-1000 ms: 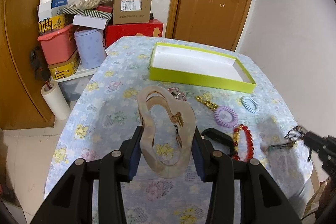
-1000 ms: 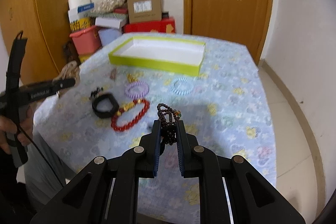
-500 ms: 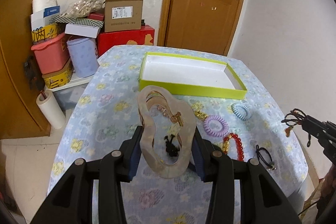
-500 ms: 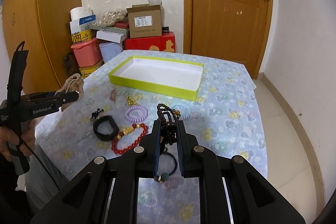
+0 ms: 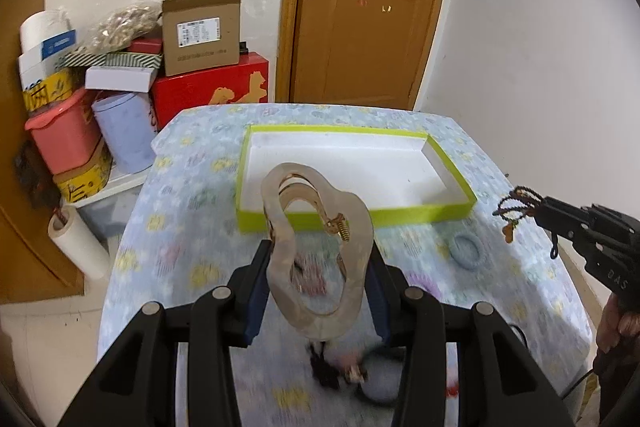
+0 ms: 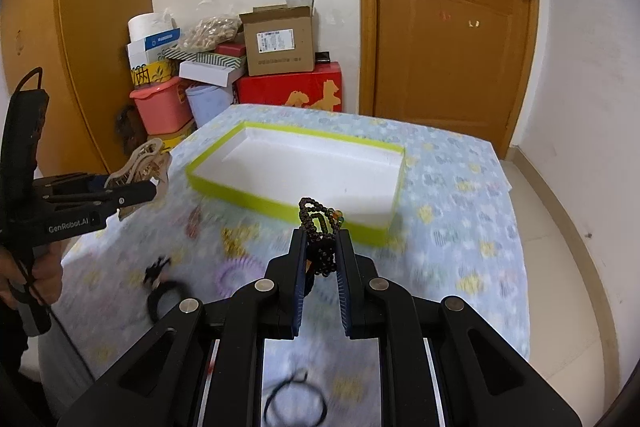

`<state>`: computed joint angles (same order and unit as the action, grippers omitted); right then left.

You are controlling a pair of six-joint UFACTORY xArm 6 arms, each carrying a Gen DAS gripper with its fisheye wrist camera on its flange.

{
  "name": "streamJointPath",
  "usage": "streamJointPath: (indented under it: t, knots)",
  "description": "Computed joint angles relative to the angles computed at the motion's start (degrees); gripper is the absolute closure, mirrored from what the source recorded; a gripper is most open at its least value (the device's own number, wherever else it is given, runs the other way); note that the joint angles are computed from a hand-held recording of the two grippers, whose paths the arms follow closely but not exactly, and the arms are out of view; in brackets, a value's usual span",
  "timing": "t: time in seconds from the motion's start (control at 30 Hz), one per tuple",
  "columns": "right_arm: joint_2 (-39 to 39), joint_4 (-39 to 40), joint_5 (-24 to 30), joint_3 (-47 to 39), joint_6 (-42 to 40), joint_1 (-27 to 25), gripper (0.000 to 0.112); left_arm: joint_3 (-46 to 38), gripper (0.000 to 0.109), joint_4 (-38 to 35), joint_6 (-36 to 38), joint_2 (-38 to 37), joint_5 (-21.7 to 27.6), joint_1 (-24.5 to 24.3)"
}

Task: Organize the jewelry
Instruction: 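Carry both items into the green box and open both tools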

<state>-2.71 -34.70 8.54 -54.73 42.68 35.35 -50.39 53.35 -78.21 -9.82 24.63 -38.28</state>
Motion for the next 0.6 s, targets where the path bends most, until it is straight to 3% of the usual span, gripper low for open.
streamJointPath:
  t: [0.33, 0.6]
  knots:
    - [15.5, 24.5, 0.7, -16.1, -23.7, -2.3, 0.098, -13.5, 0.064, -11.6, 18.4, 14.0, -4.1, 6.6]
    - [28.3, 26.2, 7.4, -31.4, -26.7, -4.4, 0.098, -24.5, 0.064, -18.8, 28.4, 25.3, -1.4, 8.6]
